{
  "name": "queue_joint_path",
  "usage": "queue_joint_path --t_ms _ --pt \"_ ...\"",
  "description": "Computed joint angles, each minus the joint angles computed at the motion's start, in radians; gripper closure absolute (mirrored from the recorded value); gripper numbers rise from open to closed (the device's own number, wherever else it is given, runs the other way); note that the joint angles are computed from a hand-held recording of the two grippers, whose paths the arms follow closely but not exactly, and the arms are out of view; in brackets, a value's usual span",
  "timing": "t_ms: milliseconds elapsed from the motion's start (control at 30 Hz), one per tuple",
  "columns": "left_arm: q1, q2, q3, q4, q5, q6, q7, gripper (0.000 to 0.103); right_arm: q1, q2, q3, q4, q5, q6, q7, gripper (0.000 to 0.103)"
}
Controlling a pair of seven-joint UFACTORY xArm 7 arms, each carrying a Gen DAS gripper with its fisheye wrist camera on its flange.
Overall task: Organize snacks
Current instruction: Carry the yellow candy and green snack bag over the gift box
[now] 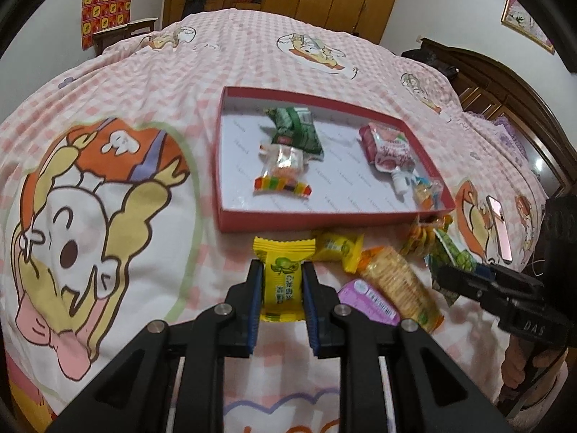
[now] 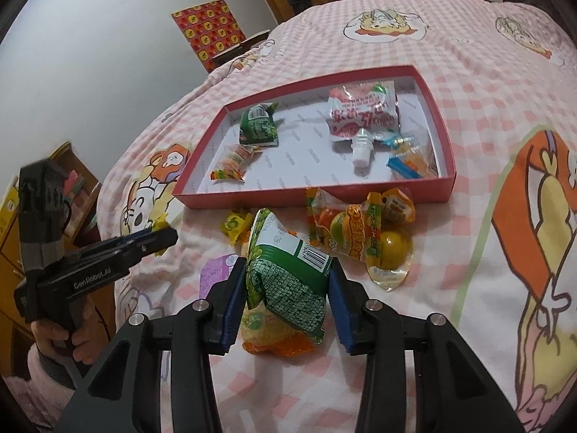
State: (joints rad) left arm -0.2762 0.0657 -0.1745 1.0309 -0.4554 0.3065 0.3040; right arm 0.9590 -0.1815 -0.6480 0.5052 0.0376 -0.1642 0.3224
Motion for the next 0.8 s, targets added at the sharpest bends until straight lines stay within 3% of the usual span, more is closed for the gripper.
queue_joint_path --t_ms 133,400,633,800 --pt "-0.004 0.020 0.000 0.043 0.034 -0.001 -0.020 0.082 -0.107 0.001 0.116 0.017 0.016 0.028 -0.027 0.060" --pt "-0.001 0.080 -0.005 0.138 0.102 -0.002 -0.060 0.082 -0.250 0.023 0.268 0.073 0.068 0.075 -0.100 0.060" --pt "0.006 0.148 -0.007 0.244 0.174 0.017 -0.107 0.082 -0.485 0.069 0.486 0.164 0.016 0.145 -0.073 0.060" --pt "0.009 0.202 -0.005 0.319 0.212 0.034 -0.142 0.082 -0.570 0.117 0.568 0.238 0.016 0.176 -0.080 0.060"
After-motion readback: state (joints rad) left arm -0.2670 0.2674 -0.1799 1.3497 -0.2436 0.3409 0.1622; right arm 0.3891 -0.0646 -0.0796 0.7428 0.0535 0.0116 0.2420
